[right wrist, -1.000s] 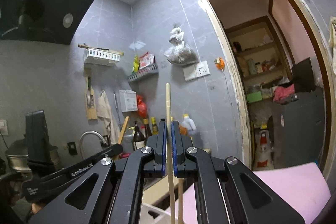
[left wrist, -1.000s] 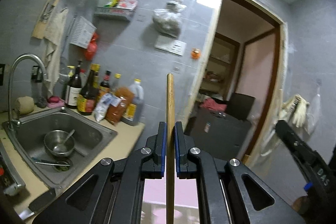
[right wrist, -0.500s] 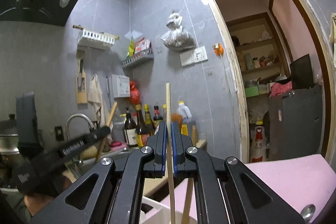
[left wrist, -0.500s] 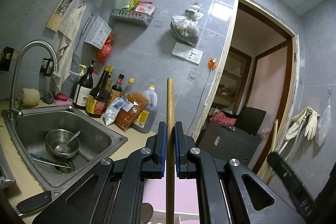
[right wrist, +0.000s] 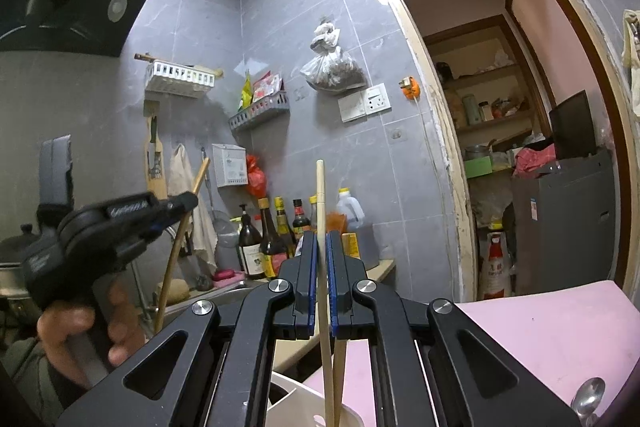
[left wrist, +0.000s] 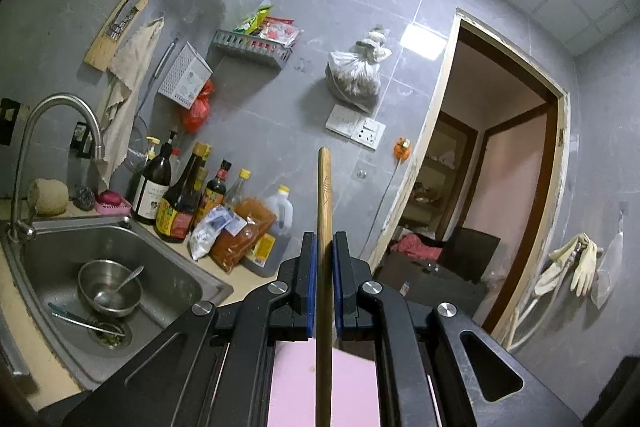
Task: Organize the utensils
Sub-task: 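Carry both chopsticks upright over the white utensil holder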
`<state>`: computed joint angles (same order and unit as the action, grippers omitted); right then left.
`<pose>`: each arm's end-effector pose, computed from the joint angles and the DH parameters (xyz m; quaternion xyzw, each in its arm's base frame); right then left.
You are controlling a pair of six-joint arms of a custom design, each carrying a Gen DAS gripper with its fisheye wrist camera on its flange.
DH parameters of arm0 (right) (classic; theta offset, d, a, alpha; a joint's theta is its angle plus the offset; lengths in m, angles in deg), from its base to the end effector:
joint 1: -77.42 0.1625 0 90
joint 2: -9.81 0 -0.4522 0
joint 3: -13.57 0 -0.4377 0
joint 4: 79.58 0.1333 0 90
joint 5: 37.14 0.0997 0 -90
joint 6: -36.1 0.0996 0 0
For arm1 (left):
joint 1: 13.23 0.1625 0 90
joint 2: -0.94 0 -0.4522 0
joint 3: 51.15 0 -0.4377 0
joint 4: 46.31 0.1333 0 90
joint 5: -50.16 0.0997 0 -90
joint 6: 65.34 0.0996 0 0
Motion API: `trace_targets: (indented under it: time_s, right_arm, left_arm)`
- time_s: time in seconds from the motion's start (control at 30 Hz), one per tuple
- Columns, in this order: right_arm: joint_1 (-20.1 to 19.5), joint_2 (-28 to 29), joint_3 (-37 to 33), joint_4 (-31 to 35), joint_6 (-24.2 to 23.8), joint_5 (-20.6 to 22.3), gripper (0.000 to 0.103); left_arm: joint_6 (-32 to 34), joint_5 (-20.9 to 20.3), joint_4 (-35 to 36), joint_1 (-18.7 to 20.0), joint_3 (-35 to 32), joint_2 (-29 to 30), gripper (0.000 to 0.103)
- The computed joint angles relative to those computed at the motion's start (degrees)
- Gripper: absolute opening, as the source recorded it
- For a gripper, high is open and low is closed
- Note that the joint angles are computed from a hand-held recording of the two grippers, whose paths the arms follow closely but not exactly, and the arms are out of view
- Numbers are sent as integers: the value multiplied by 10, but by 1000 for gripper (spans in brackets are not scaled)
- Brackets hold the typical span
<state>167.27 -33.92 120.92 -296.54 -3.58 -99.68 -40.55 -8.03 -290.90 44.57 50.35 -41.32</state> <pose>0.1775 -0.6454 0.1324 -0.3969 0.7359 -0.5483 0.0162 -0.1804 -0.6351 0.1976 0.1309 0.6658 -0.7215 0.1382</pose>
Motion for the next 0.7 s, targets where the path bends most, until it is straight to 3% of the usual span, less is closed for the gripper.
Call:
trace_targets:
  time_s: [0.4, 0.7]
  right_arm:
    - [-5, 3, 1, 0, 11, 1, 3]
    - [-7, 2, 5, 2, 15, -2, 3]
  left_arm:
    - [7, 7, -6, -1, -15, 12, 5]
    - [6, 7, -51, 1, -6, 29, 5]
